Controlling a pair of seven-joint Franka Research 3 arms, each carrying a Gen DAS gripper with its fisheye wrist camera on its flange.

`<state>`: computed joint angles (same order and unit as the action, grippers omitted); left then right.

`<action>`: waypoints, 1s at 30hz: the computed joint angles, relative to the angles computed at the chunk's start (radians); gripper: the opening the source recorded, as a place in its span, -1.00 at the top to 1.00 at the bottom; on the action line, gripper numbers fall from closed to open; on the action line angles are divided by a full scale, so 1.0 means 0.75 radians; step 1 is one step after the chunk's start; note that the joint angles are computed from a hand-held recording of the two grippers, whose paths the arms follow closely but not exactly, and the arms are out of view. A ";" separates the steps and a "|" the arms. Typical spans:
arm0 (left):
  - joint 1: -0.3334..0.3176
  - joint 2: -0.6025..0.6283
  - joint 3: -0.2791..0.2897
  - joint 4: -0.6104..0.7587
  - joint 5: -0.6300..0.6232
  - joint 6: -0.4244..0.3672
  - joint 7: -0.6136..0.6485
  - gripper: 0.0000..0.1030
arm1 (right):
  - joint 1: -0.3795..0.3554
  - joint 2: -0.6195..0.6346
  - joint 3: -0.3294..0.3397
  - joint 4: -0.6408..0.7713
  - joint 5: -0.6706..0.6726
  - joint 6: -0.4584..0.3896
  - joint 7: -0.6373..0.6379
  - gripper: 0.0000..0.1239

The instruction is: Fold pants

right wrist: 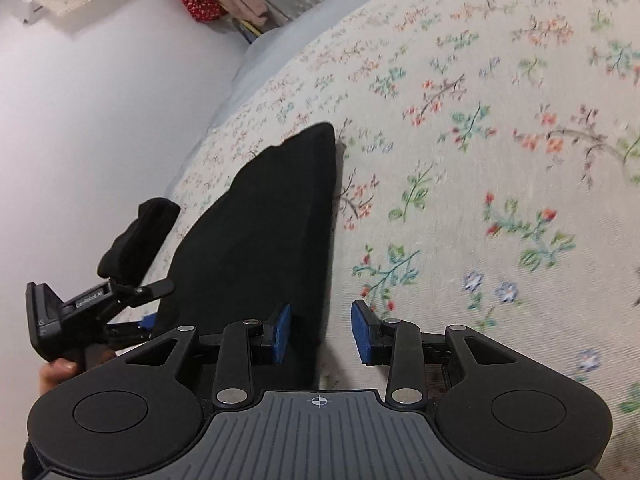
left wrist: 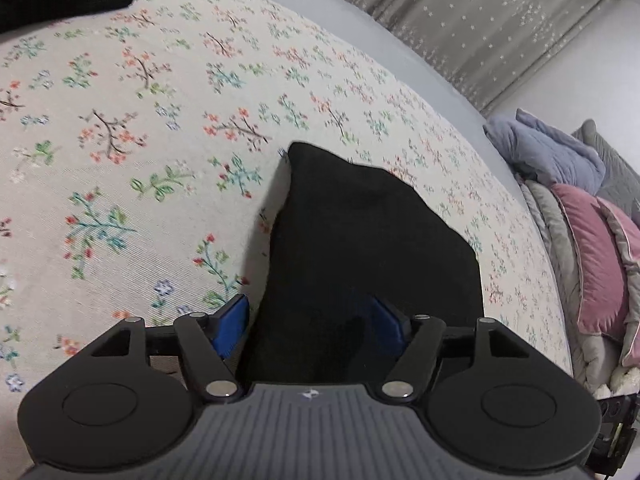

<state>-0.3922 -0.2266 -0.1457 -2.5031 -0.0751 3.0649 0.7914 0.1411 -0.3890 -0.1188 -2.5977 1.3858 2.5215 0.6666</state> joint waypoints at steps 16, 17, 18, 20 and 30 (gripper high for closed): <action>0.010 0.051 -0.019 0.042 0.015 -0.008 -0.043 -0.63 | 0.015 0.041 0.013 0.024 0.141 -0.014 -0.121 0.37; -0.011 0.057 0.001 0.049 -0.007 -0.019 -0.003 -0.63 | 0.014 0.041 0.014 0.023 0.153 -0.016 -0.126 0.37; -0.015 0.063 0.005 0.058 -0.013 -0.037 0.023 -0.63 | 0.013 0.042 0.017 0.022 0.162 -0.015 -0.129 0.37; 0.029 0.066 -0.038 0.077 0.048 -0.077 0.016 -0.64 | 0.009 0.038 0.023 0.018 0.167 -0.012 -0.133 0.37; 0.091 0.096 -0.106 0.120 0.182 -0.114 -0.087 -0.83 | 0.014 0.048 0.038 0.022 0.204 0.003 -0.152 0.37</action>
